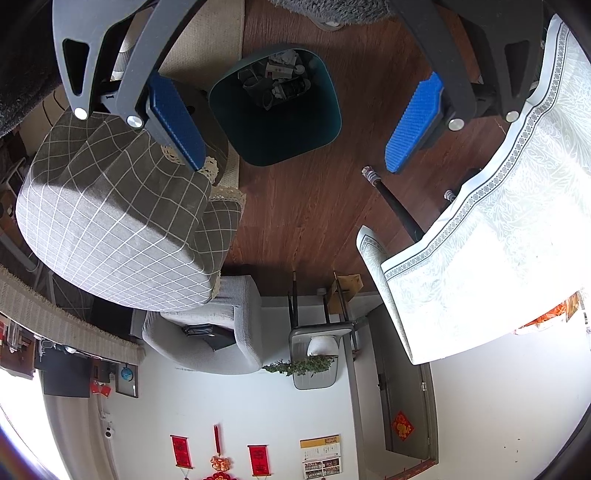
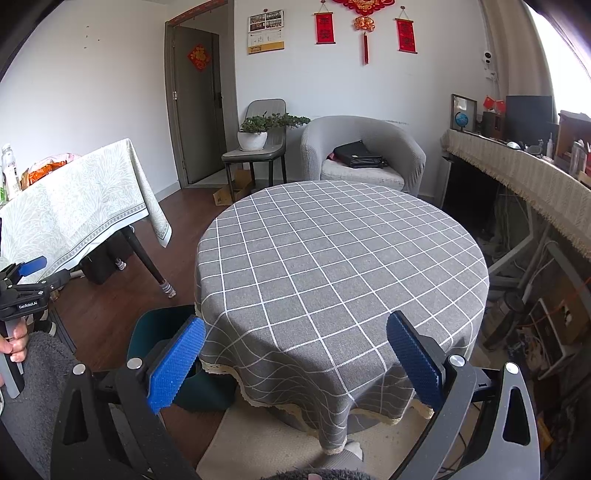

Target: Collect trash

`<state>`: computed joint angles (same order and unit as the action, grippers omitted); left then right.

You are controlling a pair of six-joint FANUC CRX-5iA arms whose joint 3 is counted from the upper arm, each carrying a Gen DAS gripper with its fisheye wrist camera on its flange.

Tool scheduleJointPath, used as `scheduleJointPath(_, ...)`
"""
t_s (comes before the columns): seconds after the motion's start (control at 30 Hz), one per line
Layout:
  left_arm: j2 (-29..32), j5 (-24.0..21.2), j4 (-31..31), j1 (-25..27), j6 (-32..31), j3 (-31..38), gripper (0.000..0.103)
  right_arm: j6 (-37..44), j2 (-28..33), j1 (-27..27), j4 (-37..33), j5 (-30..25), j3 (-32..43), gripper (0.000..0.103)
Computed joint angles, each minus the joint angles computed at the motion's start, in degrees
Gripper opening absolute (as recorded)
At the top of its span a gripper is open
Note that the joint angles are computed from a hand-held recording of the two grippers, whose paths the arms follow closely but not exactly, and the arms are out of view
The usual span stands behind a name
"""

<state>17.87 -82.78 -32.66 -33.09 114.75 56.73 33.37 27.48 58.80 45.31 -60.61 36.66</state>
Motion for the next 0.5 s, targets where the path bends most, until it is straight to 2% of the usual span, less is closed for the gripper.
scheduleJointPath(0.5,-0.2,0.1,-0.1,0.0,0.0,-0.2,0.100,0.2,0.3,0.1,-0.1,-0.5,0.6,0.100)
